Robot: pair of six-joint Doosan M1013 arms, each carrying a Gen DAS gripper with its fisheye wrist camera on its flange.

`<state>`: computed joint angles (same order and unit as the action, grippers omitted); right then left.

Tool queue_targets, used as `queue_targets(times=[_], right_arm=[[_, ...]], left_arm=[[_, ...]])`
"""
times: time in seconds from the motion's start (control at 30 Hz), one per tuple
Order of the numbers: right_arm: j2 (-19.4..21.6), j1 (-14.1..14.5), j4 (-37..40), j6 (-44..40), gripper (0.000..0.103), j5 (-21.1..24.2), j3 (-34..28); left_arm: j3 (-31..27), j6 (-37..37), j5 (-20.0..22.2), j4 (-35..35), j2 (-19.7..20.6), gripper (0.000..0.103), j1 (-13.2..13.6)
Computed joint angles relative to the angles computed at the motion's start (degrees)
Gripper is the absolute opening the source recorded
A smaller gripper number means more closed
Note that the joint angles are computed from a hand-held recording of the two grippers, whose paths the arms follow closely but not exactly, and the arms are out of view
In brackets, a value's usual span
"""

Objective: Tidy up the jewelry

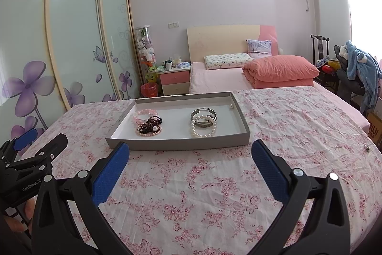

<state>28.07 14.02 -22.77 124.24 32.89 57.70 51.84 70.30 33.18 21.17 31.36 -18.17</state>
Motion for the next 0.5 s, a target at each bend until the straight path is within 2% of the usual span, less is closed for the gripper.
queue_targets(times=[0.5], right_arm=[[-0.21, 0.06, -0.07, 0.15, 0.101, -0.17, 0.29]], left_arm=[[-0.11, 0.03, 0.15, -0.26, 0.06, 0.099, -0.11]])
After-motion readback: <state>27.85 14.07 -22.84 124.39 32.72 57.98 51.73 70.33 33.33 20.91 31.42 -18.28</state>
